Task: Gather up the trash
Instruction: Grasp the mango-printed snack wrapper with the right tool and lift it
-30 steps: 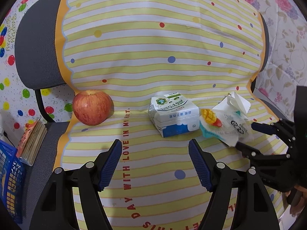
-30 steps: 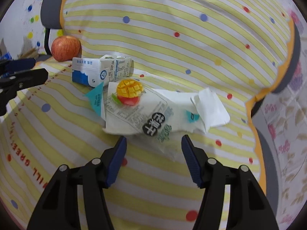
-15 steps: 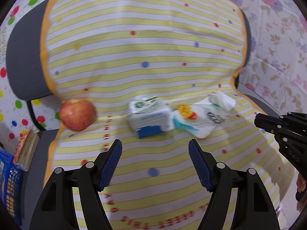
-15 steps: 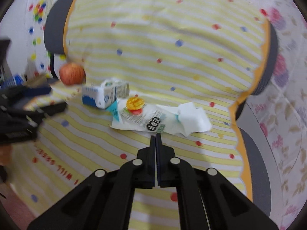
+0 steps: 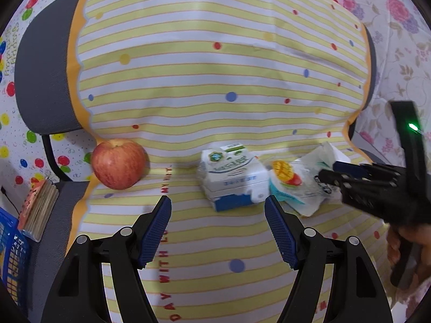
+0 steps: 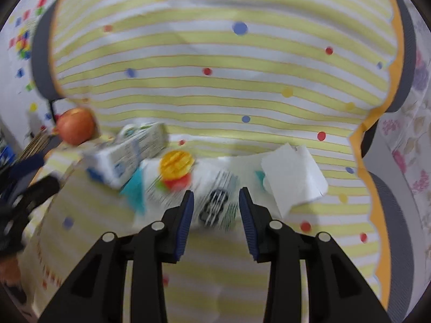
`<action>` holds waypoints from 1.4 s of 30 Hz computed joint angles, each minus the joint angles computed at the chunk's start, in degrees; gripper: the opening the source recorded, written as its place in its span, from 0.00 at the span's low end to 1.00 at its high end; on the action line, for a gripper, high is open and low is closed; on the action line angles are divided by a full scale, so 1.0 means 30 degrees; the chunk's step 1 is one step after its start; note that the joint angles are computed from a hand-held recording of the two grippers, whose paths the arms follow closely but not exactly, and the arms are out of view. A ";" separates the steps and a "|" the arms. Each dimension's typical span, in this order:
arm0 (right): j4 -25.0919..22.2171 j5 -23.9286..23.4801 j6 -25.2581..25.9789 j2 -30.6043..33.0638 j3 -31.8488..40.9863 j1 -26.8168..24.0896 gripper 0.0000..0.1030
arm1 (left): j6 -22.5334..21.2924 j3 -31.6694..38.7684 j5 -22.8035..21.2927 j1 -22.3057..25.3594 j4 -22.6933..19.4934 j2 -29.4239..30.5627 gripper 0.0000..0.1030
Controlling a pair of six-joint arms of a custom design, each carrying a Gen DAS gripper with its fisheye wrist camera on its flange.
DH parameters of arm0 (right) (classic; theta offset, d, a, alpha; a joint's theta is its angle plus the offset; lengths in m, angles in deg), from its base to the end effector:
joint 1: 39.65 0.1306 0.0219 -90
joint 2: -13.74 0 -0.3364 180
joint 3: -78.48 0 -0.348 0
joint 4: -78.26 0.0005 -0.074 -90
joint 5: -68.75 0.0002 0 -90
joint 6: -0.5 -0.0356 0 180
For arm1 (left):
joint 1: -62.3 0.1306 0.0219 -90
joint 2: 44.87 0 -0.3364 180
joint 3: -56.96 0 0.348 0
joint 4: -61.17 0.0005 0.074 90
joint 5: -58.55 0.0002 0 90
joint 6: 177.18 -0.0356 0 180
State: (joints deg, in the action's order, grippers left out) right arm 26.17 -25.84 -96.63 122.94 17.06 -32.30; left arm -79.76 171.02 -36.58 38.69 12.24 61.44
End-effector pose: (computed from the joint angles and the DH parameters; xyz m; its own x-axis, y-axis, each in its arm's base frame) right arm 0.5513 0.0735 0.4306 -0.6906 0.0357 -0.7224 -0.1009 0.9843 0.1451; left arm 0.4990 -0.2152 0.4282 -0.6418 0.1402 -0.7539 0.2565 0.9658 -0.0388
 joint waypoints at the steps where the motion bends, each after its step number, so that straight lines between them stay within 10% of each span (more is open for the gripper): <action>1: -0.0308 0.0004 -0.0276 0.0486 0.0616 -0.0002 0.34 | 0.0019 -0.0148 0.0071 0.0079 0.0045 -0.0091 0.70; 10: -0.3984 -0.0513 0.0453 0.1277 0.1936 0.0190 0.25 | 0.0103 -0.1580 0.0319 0.0311 0.0402 -0.1178 0.70; 18: -0.1285 0.0492 0.1500 -0.3448 -0.4640 0.0178 0.26 | -0.0257 -0.3200 0.0256 0.0138 0.0921 -0.2513 0.70; 21: -0.0104 0.2461 0.3220 -0.4219 -0.5686 0.0889 0.55 | -0.0199 -0.3295 0.0287 0.0083 0.0925 -0.2581 0.70; 33: -0.0257 0.2471 0.6719 -0.0568 -0.1015 0.0655 0.55 | 0.0063 -0.2544 0.0540 0.0371 0.0952 -0.1665 0.70; 37: -0.1651 -0.0622 0.6721 0.0479 0.0660 -0.0120 0.33 | 0.0052 -0.2221 0.0485 0.0462 0.0841 -0.1306 0.70; 39: -0.1592 -0.0220 0.6386 0.0534 0.0755 -0.0101 0.14 | 0.0010 -0.2123 0.0413 0.0455 0.0788 -0.1243 0.70; 42: -0.0316 -0.0198 0.5825 -0.0064 0.0063 -0.0239 0.11 | -0.0157 -0.2040 0.0255 0.0400 0.0764 -0.1238 0.70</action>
State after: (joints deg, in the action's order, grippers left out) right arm 25.22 -26.43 -79.15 122.75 17.24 -33.02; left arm -80.23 164.90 -35.82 39.89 14.53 57.73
